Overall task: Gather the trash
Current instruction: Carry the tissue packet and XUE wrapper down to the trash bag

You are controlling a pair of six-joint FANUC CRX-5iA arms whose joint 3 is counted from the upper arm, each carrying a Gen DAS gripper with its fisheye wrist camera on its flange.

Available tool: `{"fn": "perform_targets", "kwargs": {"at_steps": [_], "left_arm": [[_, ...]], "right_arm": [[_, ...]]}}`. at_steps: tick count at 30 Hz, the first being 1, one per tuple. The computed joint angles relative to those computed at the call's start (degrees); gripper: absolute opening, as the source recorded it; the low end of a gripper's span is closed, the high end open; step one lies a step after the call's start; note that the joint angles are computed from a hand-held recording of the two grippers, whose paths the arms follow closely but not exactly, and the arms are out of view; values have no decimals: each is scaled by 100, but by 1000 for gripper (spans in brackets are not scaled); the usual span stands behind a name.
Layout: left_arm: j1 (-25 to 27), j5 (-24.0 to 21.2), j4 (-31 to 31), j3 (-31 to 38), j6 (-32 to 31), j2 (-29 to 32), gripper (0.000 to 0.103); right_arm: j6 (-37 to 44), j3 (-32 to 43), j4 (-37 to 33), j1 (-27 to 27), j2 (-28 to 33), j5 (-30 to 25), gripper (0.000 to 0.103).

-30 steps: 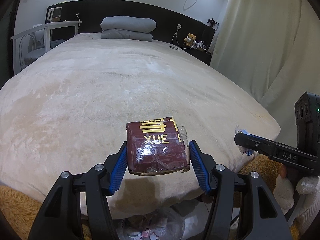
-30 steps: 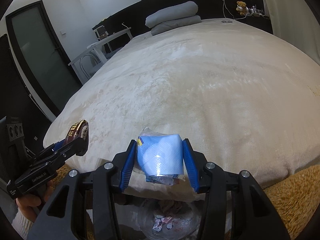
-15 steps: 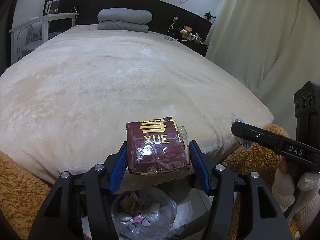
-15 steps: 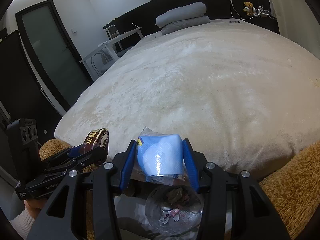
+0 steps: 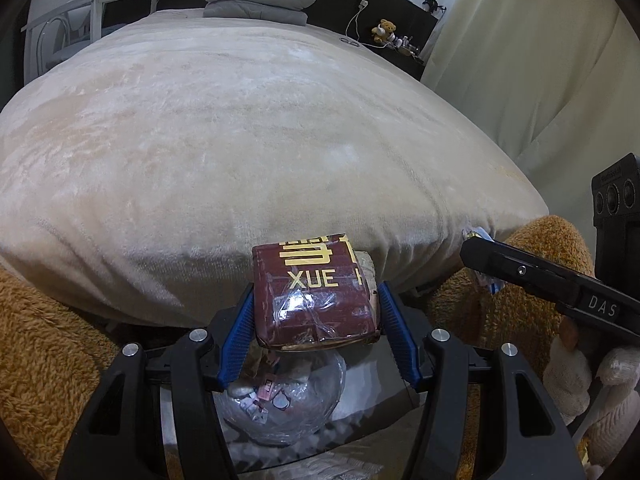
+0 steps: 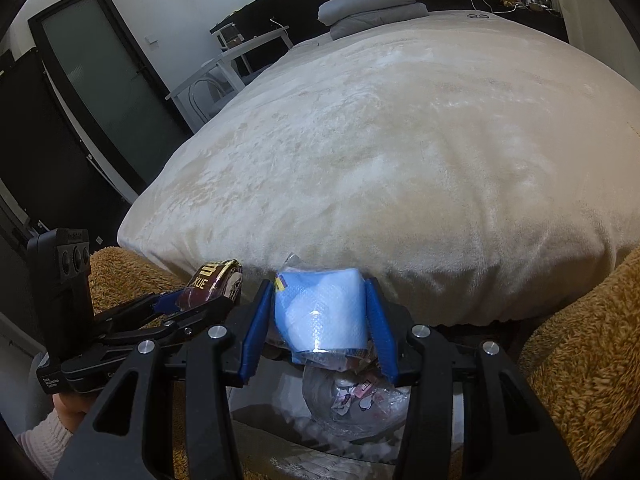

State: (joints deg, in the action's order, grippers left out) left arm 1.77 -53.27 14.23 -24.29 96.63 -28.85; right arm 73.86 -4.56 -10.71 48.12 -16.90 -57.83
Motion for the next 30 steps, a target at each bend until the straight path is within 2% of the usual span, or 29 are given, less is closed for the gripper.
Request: {"fn": "perform_targets", "kwargs": {"at_steps": [13, 21, 30], "left_arm": [[69, -650, 322, -19, -110, 451, 59], [135, -911, 440, -60, -227, 715, 59], [131, -1320, 453, 72, -162, 1341, 59]], "right_arm": [[-25, 197, -269, -140, 444, -674, 47], [-344, 390, -202, -140, 891, -1087, 47], [-530, 718, -308, -181, 1477, -1705, 47]]}}
